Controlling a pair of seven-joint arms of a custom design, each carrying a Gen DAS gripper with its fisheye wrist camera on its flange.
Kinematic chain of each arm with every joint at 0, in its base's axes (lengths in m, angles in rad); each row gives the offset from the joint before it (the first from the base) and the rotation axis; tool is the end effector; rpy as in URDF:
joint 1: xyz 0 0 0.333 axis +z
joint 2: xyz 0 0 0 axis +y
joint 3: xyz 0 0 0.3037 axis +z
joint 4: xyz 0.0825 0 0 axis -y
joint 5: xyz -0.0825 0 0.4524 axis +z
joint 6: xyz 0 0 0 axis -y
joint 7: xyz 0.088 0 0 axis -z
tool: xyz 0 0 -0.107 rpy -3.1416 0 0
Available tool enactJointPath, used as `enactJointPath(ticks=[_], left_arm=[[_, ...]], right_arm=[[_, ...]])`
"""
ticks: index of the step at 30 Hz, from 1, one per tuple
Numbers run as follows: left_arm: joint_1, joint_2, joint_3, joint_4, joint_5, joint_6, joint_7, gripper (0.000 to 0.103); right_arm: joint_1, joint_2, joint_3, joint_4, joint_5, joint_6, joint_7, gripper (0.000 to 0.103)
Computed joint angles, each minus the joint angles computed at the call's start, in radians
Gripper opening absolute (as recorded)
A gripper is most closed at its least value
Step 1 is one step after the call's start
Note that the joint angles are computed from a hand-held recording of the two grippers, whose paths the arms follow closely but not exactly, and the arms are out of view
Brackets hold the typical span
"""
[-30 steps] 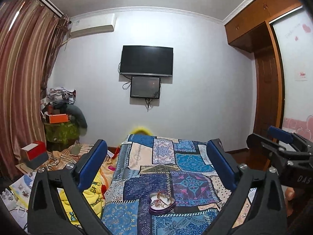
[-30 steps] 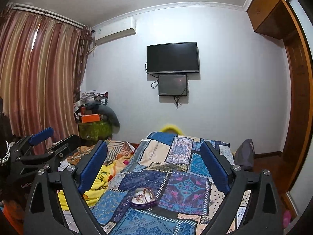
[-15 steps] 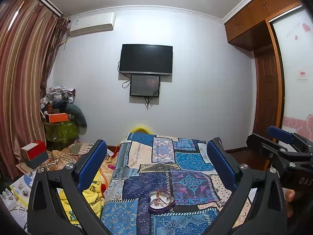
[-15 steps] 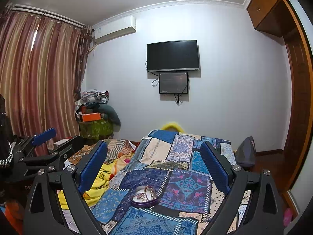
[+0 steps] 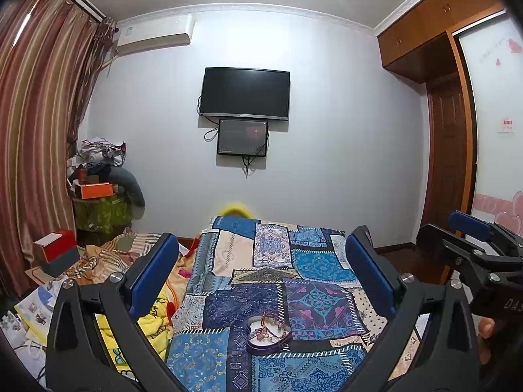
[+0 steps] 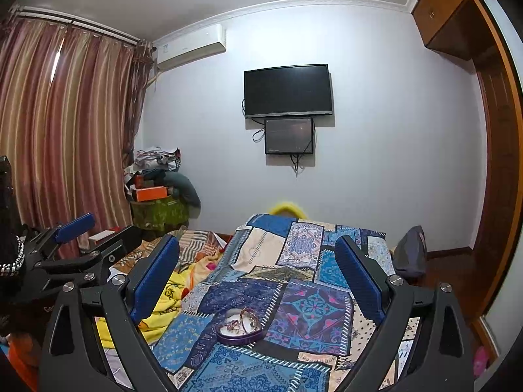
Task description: Organize jewelry
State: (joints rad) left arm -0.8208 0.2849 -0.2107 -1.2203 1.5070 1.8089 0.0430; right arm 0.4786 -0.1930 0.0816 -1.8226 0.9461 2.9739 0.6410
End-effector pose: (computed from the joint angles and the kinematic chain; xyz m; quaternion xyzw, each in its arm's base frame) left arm 0.4646 -0.5590 0.7140 -0.6103 0.4224 -0.4115 0.5289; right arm 0.5366 0.2769 0.7363 -0.6864 0.3284 -0.2709 0.5895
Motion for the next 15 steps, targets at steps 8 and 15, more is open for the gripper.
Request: enactJointPath(ticks=[8, 15], left_arm=[[0.004, 0.005, 0.002, 0.006, -0.014, 0.01, 0.009, 0.102], [-0.001, 0.016, 0.009, 0.019, -0.018, 0.016, 0.023, 0.102]], right_arm=[[-0.007, 0.004, 0.004, 0.006, -0.025, -0.007, 0.026, 0.095], [-0.016, 0.005, 0.008, 0.005, -0.052, -0.014, 0.059, 0.095]])
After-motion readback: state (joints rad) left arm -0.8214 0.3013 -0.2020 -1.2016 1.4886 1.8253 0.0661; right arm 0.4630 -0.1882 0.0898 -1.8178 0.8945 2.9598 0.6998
